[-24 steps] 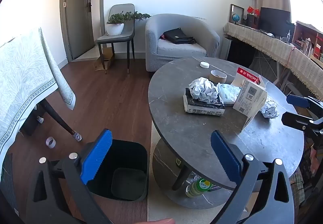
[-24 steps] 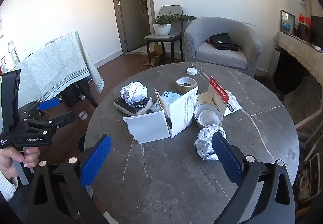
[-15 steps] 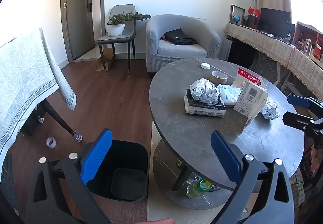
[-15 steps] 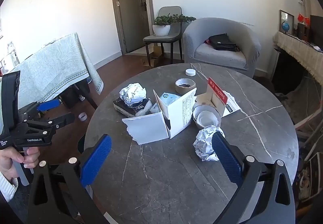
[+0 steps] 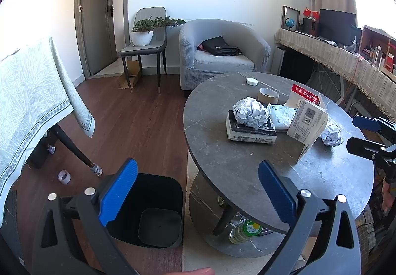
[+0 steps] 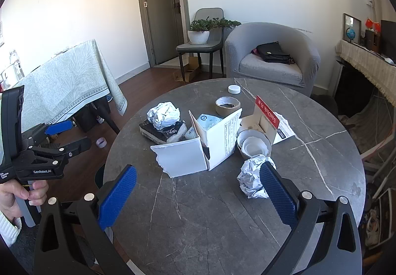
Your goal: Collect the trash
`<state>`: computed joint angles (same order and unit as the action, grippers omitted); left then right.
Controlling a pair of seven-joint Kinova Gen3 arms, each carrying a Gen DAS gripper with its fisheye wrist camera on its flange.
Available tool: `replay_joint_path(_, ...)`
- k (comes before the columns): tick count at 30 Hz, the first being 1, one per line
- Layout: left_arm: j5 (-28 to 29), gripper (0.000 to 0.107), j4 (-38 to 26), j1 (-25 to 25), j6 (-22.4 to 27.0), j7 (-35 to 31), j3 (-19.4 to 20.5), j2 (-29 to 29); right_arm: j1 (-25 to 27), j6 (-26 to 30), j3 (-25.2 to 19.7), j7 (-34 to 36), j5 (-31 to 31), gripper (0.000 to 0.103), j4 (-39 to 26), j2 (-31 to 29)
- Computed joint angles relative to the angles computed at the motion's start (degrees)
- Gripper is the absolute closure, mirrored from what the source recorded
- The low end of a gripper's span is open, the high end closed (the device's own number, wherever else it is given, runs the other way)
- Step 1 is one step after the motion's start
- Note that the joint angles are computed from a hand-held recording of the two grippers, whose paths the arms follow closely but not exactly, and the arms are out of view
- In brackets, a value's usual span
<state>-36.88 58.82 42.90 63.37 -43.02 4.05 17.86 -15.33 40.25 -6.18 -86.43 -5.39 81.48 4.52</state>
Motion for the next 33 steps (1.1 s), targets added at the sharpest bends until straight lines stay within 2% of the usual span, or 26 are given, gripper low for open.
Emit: replay_joint_path(33,-0.7,0.008,0.3,0.3,-0.1,0.5,0.0,0.0,-0.5,0.3,0.0,-0.7,1.6,0.003,-0.2,0.1)
